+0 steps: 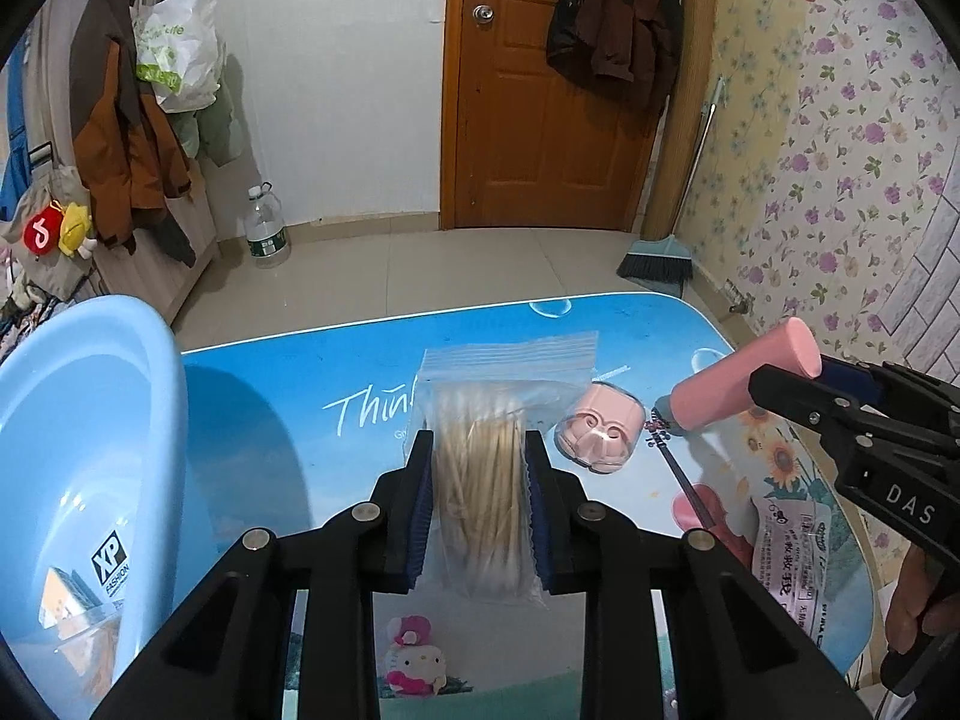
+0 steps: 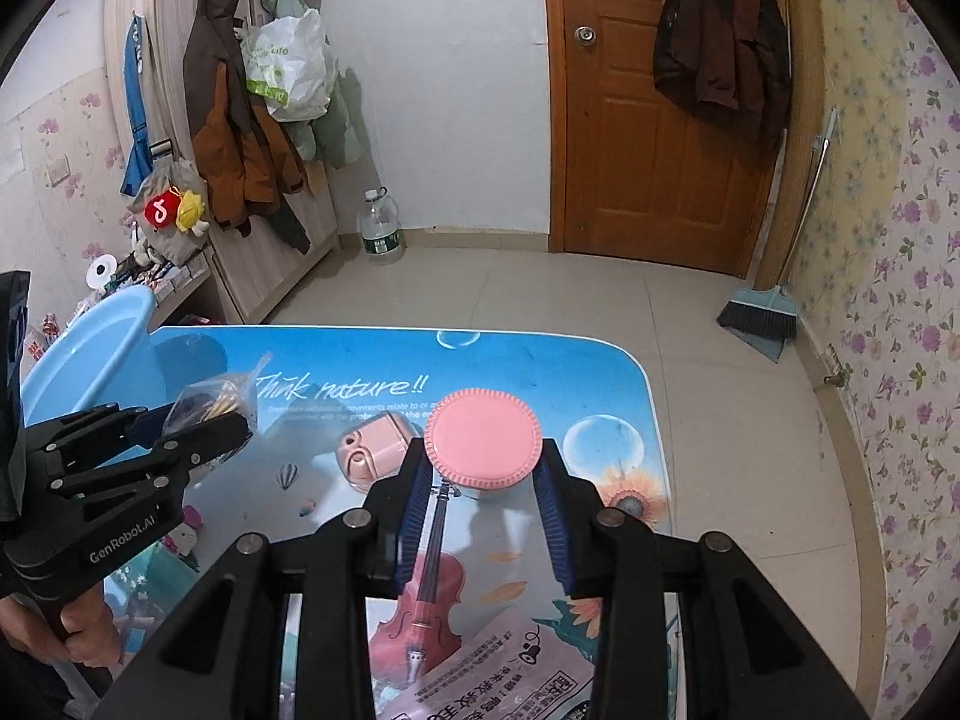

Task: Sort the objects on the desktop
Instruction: 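Lift the swab bag with the left tool while the right tool lifts the pink cylinder, then carry the swab bag and pink cylinder over the blue basin with both tools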

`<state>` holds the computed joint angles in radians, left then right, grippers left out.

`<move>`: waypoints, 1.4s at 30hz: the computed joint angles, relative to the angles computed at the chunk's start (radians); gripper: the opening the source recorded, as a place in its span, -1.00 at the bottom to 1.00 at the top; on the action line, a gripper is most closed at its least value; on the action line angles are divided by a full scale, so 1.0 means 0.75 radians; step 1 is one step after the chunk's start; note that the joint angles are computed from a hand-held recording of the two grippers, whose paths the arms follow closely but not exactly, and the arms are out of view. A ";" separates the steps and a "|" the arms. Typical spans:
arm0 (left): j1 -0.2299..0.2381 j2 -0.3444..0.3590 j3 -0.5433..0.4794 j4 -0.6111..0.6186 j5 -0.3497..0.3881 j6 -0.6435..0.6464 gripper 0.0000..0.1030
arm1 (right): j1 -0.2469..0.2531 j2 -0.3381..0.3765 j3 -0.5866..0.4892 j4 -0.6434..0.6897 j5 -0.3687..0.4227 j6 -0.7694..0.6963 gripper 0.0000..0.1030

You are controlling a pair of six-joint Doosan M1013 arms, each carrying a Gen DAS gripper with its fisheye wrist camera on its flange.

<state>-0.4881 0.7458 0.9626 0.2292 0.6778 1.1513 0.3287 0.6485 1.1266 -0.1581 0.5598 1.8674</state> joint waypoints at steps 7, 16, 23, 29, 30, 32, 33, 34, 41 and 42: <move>-0.004 -0.035 0.040 0.024 -0.047 -0.008 -0.51 | 0.009 -0.023 0.018 -0.048 -0.006 0.034 -0.31; -0.006 -0.073 0.078 0.045 -0.079 -0.027 -0.51 | 0.020 -0.061 0.049 -0.098 -0.023 0.077 -0.31; -0.009 -0.112 0.121 0.066 -0.115 -0.045 -0.51 | 0.029 -0.092 0.066 -0.127 -0.034 0.094 -0.31; -0.010 -0.147 0.156 0.090 -0.146 -0.063 -0.51 | 0.046 -0.123 0.075 -0.173 -0.038 0.109 -0.31; -0.010 -0.154 0.163 0.094 -0.152 -0.069 -0.51 | 0.048 -0.127 0.076 -0.179 -0.039 0.113 -0.31; -0.011 -0.172 0.180 0.113 -0.167 -0.088 -0.51 | 0.055 -0.138 0.077 -0.197 -0.041 0.125 -0.31; -0.010 -0.178 0.186 0.119 -0.172 -0.094 -0.51 | 0.060 -0.144 0.078 -0.205 -0.043 0.127 -0.31; -0.011 -0.185 0.193 0.127 -0.177 -0.101 -0.51 | 0.064 -0.147 0.075 -0.213 -0.040 0.130 -0.31; -0.005 -0.248 0.261 0.187 -0.228 -0.170 -0.51 | 0.100 -0.186 0.084 -0.286 -0.044 0.175 -0.31; -0.003 -0.260 0.275 0.194 -0.236 -0.176 -0.51 | 0.106 -0.187 0.082 -0.292 -0.042 0.180 -0.31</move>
